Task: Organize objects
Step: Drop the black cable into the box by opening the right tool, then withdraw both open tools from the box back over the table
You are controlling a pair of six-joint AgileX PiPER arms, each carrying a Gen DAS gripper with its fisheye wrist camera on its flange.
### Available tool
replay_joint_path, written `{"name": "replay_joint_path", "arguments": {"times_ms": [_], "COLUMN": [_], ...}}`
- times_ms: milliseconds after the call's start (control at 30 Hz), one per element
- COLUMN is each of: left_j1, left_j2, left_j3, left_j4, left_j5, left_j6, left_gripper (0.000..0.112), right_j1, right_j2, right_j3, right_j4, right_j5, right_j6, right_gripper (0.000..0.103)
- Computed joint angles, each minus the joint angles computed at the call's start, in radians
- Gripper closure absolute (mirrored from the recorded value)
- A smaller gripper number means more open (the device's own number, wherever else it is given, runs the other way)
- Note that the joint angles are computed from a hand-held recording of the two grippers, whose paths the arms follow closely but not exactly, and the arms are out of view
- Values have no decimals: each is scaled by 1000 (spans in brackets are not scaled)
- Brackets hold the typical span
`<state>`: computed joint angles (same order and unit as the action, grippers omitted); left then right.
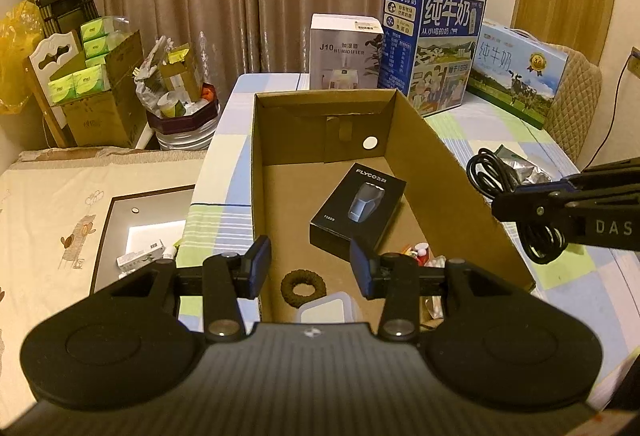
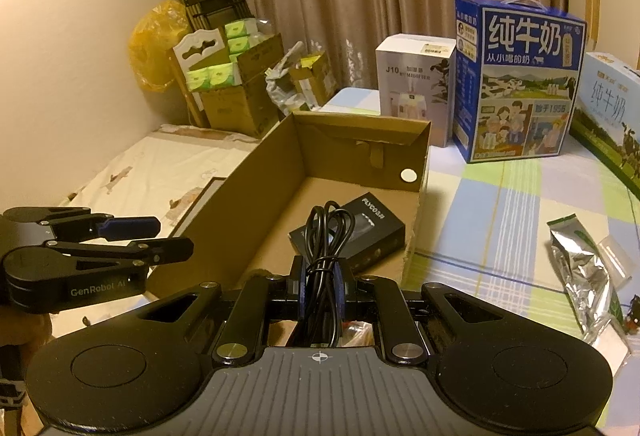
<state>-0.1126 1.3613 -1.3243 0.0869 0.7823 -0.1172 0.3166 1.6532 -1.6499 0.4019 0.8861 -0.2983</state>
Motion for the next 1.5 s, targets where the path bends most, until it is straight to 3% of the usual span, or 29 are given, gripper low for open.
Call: {"name": "replay_joint_path", "arguments": {"times_ms": [200,300,333,367,433,767,967,1433,1500], "left_j1": [9,16,19,22,28,26,-32,-352,-410], "left_j2": [1,-1,-1,-1,-5,-47,-91,-181,-191], "left_j3": [6,12,13,14,23,62,69,34,30], "left_j4": [-14,-24,-29,-35,-41,-52,-17,248,291], "left_j5": [-2,-4,-4,-3,-6,-4,26,178,198], "left_j6": [5,13,17,22,28,2,-69,-382,-433], "left_gripper": [75,75,75,75,75,74,67,46,38], "right_j1": [-9,-20,-24,-29,-49,-117,-183,-428,-481], "right_j2": [19,18,13,6,-7,-124,-232,-441,-466], "right_j3": [-7,19,30,43,66,193,282,366,378], "right_j4": [51,117,131,146,192,166,160,234,270], "right_j5": [-8,-57,-78,-96,-115,-105,-63,96,122], "right_j6": [-7,-25,-24,-28,-48,-21,-28,-102,-134], "right_gripper": [92,89,76,54,40,40,40,40,40]}}
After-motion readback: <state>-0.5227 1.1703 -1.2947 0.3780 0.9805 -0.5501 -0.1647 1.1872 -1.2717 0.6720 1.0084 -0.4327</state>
